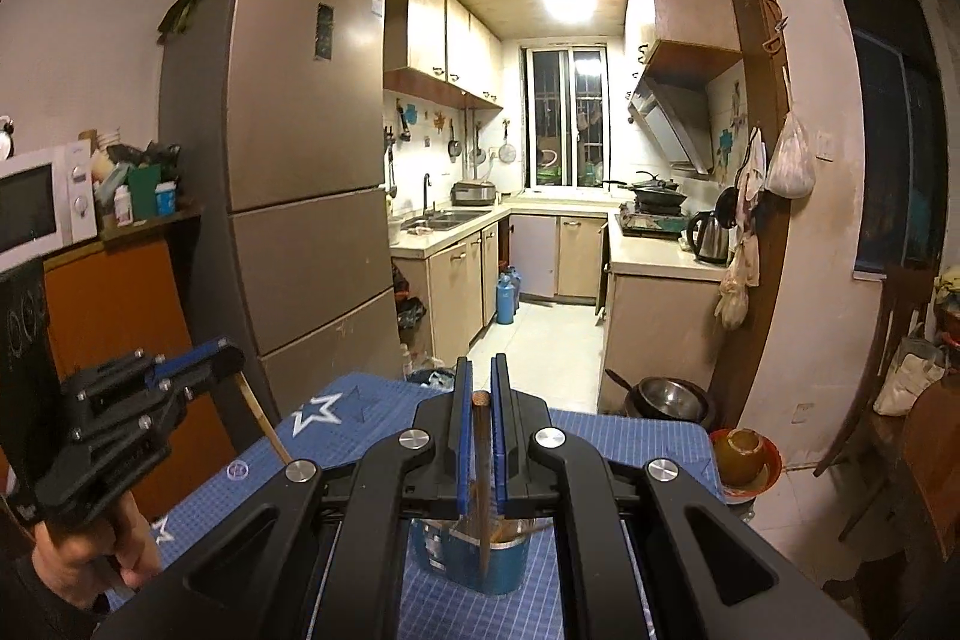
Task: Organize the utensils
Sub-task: 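Lower the left tool's chopstick into the holder while the right tool lowers its own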
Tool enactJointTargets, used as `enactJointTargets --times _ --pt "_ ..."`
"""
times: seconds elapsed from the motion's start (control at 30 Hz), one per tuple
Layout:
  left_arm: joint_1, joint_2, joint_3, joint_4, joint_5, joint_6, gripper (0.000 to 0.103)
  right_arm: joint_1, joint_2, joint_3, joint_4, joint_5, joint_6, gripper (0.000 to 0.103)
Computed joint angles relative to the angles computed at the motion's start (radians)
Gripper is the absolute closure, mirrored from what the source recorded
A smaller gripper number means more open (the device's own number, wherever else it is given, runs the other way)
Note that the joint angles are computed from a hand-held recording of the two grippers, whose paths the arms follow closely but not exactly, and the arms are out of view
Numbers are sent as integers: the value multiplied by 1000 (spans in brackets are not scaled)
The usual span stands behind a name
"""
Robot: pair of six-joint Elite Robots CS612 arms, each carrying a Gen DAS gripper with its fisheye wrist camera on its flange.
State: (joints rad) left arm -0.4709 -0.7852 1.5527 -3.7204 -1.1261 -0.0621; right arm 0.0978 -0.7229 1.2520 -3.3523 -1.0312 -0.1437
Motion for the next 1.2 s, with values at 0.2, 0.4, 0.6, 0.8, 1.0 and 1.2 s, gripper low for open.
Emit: enactJointTargets --times 0.2,0.4,0.6,0.8,1.0,1.2 --pt "10 18 -59 29 1 -1 98 6 20 -78 28 -11 14 96" --pt "20 42 -126 49 -3 10 98 12 55 -164 75 -20 15 96" --pt "30 69 -179 80 -6 12 98 17 95 -226 118 -18 13 96" --pt "42 98 -214 119 -28 -12 98 21 137 -274 164 -11 14 96" --pt "51 124 -241 158 -42 -29 98 27 169 -308 200 -8 16 96" --pt "58 134 -249 179 -50 -41 98 34 197 -337 235 -12 9 96"
